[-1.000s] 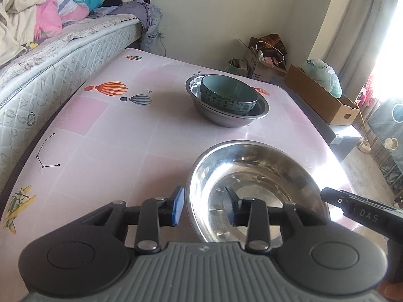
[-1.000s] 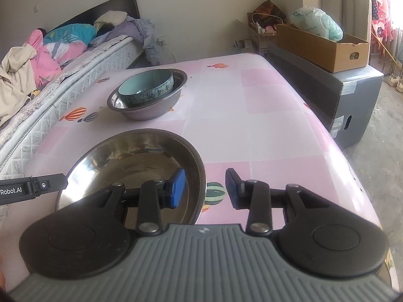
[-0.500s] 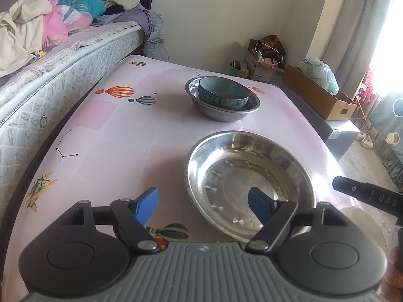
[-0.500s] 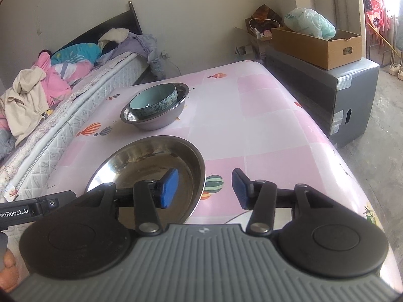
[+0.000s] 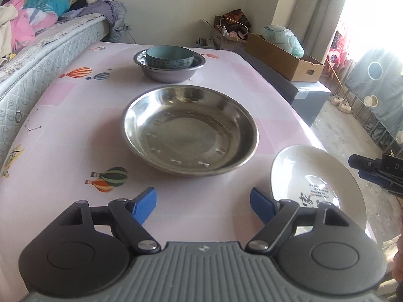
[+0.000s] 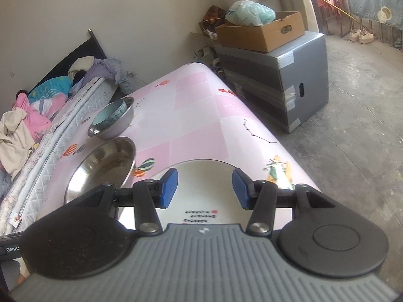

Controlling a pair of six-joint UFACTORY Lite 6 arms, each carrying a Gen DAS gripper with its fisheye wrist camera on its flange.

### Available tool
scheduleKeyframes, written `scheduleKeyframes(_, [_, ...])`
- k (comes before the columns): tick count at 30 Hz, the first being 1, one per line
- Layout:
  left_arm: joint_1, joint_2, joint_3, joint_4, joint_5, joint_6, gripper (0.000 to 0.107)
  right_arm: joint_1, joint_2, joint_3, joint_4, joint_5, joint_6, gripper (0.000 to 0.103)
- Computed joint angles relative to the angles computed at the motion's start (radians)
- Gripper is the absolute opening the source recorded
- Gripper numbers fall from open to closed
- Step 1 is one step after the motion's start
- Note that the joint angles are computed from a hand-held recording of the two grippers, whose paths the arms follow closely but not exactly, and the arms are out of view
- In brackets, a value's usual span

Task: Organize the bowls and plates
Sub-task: 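Move both open tools to the rim of the white calligraphy plate, then close the left tool on the white plate rim while the right tool grips it too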

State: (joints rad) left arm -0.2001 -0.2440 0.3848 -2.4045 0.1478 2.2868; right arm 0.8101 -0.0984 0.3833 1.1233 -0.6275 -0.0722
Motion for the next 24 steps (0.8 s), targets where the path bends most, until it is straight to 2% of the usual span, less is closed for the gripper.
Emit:
scheduleKeyframes(3, [-0.064,0.035,-0.006,-0.089,0.023,0.06,0.081,0.0,-0.056,-0.097,-0.018,-0.021,0.066,0.047])
scheduleKeyframes(7, [-0.122,0.114,0.029,-0.021,0.062,-0.042,0.073,-0.029,-0.084,-0.185,-0.105,-0.034,0.179,0.047])
scheduleKeyframes(10, [-0.157,0.175,0.059,-0.071,0.089,-0.016,0.07,-0.072,-0.069,-0.218,-0.205,-0.044,0.264,0.047])
scheduleKeyframes(18, [-0.235,0.338,0.169,-0.258,0.092,0.138,0.052,-0.232,0.104,-0.176,-0.577,-0.078,0.529,0.044])
scheduleKeyframes(22, [-0.248,0.376,0.204,-0.214,0.101,0.103,0.036,-0.266,0.154,-0.144,-0.66,-0.093,0.561,0.036])
scheduleKeyframes(24, [-0.248,0.391,0.218,-0.172,0.106,0.061,0.033,-0.298,0.17,-0.13,-0.721,-0.093,0.589,0.032])
